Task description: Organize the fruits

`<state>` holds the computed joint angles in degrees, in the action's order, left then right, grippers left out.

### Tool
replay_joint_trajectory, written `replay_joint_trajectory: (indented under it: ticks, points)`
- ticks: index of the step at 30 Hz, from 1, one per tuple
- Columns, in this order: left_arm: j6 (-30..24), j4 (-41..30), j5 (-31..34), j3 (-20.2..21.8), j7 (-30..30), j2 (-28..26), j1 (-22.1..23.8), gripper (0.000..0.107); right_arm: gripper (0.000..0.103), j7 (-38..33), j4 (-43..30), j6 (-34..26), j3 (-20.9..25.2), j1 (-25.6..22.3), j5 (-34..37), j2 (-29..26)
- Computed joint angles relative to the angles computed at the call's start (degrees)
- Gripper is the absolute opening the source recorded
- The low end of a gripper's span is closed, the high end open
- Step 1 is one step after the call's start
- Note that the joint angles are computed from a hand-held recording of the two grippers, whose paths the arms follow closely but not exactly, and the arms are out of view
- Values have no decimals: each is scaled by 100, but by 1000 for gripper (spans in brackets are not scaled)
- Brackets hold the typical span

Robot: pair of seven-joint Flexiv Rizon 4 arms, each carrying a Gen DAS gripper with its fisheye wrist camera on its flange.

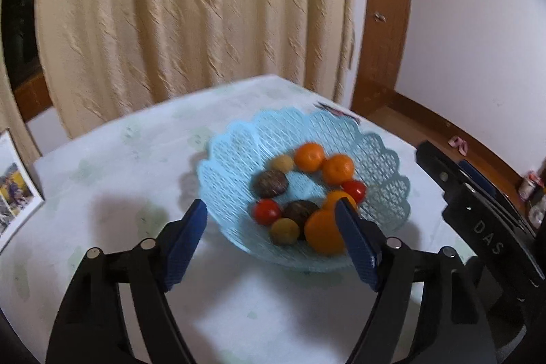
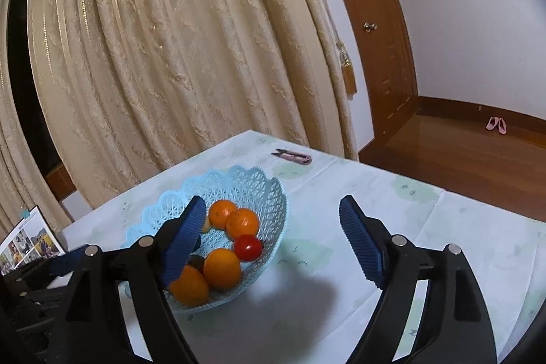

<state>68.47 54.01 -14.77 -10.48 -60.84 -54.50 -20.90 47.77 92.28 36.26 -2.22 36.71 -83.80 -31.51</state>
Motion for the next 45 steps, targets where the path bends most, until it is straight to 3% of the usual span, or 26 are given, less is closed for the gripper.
replay_joint_trajectory:
  ticks: [3, 6, 10, 15, 17, 22, 28, 45]
  points:
    - [150, 52, 81, 130, -99, 32, -36, 83, 94, 81, 45, 9, 5, -13, -22, 30]
    - [372, 109, 163, 240, -259, 44, -63, 90, 95, 166, 98, -87, 12, -1, -44, 70]
    - [519, 104, 353, 497, -522, 43, -146, 90, 98, 308, 193, -159, 59, -26, -16, 133]
    - [482, -93, 765, 1135, -1177, 6, -366, 95, 100, 283, 230, 24, 131, -93, 42, 142]
    - [506, -164, 958, 1348, -1491, -5, -418, 97, 100, 15, 142, 116, 151, -77, 98, 77]
    - [494, -203, 1150, 1269, -1705, 21, -317, 98, 100, -885, -188, 398, 93, 46, 187, -159]
    - [672, -219, 1496, 1605, -2146, 38, -428, 98, 100, -2414, -813, 311, -73, 350, 791, -573]
    - [587, -490, 2190, 2042, -2848, -62, -569, 98, 100, -2359, -753, 244, -255, 496, 939, -527]
